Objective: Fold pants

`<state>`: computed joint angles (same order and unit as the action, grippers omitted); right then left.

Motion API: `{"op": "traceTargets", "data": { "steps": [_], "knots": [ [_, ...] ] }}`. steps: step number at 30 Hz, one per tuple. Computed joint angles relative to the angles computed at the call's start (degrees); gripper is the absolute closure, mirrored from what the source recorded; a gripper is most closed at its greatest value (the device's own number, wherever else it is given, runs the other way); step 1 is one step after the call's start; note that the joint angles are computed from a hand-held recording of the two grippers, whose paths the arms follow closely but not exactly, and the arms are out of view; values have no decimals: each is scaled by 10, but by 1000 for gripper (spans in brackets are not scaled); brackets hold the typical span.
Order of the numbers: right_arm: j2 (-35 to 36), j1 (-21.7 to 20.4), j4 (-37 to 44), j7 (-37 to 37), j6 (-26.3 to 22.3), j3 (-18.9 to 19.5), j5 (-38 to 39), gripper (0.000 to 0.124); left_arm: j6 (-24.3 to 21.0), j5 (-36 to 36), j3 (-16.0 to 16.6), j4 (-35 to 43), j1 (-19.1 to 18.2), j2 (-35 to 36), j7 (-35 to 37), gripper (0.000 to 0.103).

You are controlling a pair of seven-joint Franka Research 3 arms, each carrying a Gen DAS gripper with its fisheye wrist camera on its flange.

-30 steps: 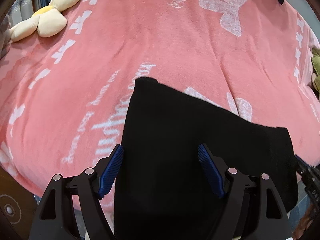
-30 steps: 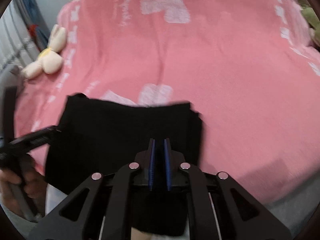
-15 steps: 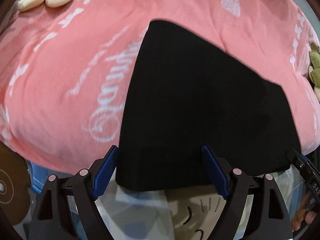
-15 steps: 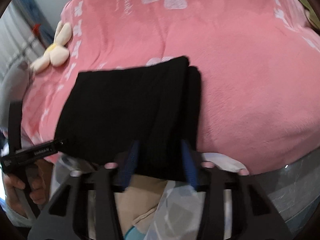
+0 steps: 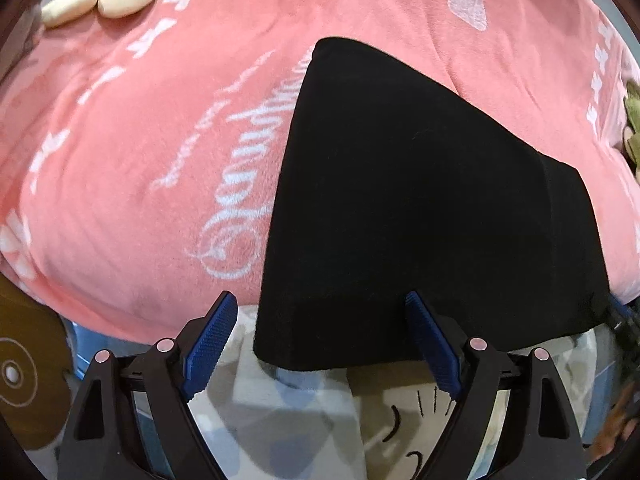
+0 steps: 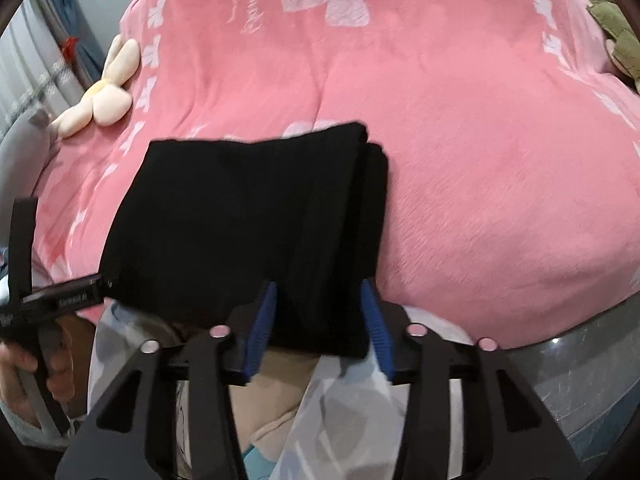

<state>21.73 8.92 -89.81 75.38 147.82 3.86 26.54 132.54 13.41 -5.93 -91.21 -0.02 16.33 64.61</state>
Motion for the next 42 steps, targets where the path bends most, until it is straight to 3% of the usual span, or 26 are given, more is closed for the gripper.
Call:
{"op": "traceTargets", "data": {
  "steps": [4, 7, 12, 17, 20, 21, 23, 25, 27, 28, 32, 35, 38, 42],
  "knots": [
    [24, -14, 30, 24, -27, 6, 34, 65, 0, -9, -4, 9, 1, 6, 10, 19],
    [41, -2, 46, 54, -34, -3, 15, 60, -5, -13, -4, 14, 1, 11, 16, 18],
    [56, -17, 58, 37, -54, 16, 43, 59, 0, -47, -10, 17, 12, 19, 37, 16],
    [87, -33, 91, 30, -80, 32, 89, 53, 11, -151, -29, 36, 49, 45, 95, 9],
    [106, -36, 116, 24, -89, 36, 102, 51, 7, -266, -54, 50, 89, 69, 140, 5],
    [113, -37, 126, 22, -96, 39, 106, 58, 22, -294, -59, 43, 98, 69, 156, 8],
    [125, -43, 149, 7, -111, 46, 115, 75, 33, -334, -70, 38, 109, 66, 197, 27],
    [121, -40, 163, -2, -122, 43, 106, 85, 35, -355, -73, 34, 110, 56, 222, 63],
    [106, -47, 162, -21, -133, 50, 120, 86, 38, -336, -61, 21, 96, 31, 225, 76],
    [88, -52, 151, -36, -136, 54, 130, 87, 42, -336, -59, 15, 94, 18, 234, 78],
    [40, -46, 113, -68, -160, 36, 119, 83, 14, -334, -46, -9, 79, -35, 245, 77],
    [42, -11, 90, -14, -165, -5, 33, 76, -38, -276, -30, -13, 51, -31, 208, 66],
    [17, -4, 31, -17, -94, -3, 24, 67, -77, -189, -18, 16, 19, -1, 137, 56],
    [17, 10, 27, -4, -65, -7, -13, 61, -66, -109, -13, 20, -4, 4, 94, 43]
  ]
}}
